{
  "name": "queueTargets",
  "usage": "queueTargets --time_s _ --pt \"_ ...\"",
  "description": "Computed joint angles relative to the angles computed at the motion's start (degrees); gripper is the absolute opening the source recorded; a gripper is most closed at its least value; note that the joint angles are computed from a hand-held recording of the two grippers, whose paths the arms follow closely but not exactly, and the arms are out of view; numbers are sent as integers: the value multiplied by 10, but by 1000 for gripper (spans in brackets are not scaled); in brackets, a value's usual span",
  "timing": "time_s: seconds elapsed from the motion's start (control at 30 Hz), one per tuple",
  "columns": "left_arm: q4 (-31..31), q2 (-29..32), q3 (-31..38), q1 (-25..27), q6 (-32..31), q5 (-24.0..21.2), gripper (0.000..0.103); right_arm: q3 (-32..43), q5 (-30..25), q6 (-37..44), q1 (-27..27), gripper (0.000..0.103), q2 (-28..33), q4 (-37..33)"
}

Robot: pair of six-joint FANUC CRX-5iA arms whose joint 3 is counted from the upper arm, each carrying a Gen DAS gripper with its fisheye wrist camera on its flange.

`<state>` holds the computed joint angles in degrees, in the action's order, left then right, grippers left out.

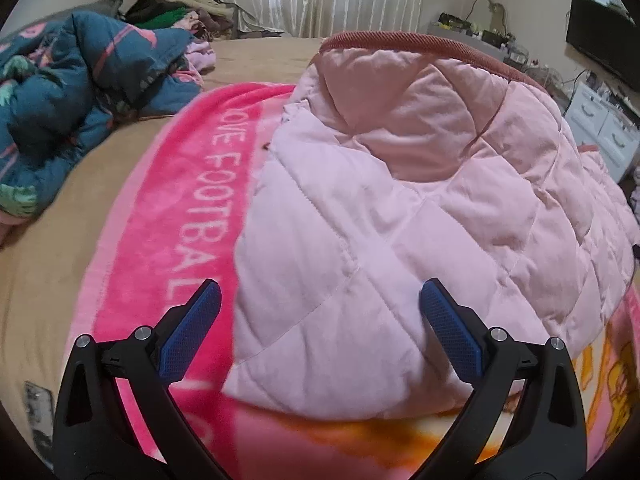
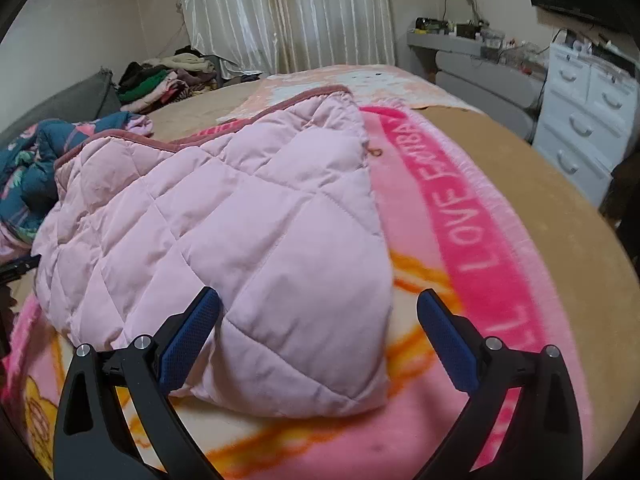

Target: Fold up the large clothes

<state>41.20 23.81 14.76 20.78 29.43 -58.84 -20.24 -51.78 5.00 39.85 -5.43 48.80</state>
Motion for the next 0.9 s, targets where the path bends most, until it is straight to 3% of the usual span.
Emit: queueTargets --time_s 0.03,0.07,0.1,0.13,0.17,0.2,0.27,0.37,0.5,0.67,0.9 --pt "3 2 0 -1 0 0 93 -3 17 0 -5 93 0 0" --pt "10 4 0 -3 -2 -1 84 0 30 10 -9 70 1 -9" --pt "20 6 0 -4 -6 -2 61 8 24 15 -10 57 7 -16" --pt "22 7 2 -5 -4 -1 51 10 25 11 -10 51 8 -13" --pt "25 7 3 -7 -2 3 36 7 35 7 -12 36 6 -11" --pt "28 6 3 -10 0 6 21 8 44 1 -16 29 4 -9" --pt "41 -7 -9 -17 -18 34 12 15 52 -9 -22 22 4 5" --pt "51 -15 -5 -28 -19 62 11 42 46 -8 -31 18 15 35" --pt "37 18 65 -36 46 47 11 97 49 6 -59 18 49 47" --pt "-28 61 142 -55 114 45 11 165 21 37 -85 17 107 13" --pt "-94 89 176 -71 156 50 12 191 -4 53 -106 17 149 -51"
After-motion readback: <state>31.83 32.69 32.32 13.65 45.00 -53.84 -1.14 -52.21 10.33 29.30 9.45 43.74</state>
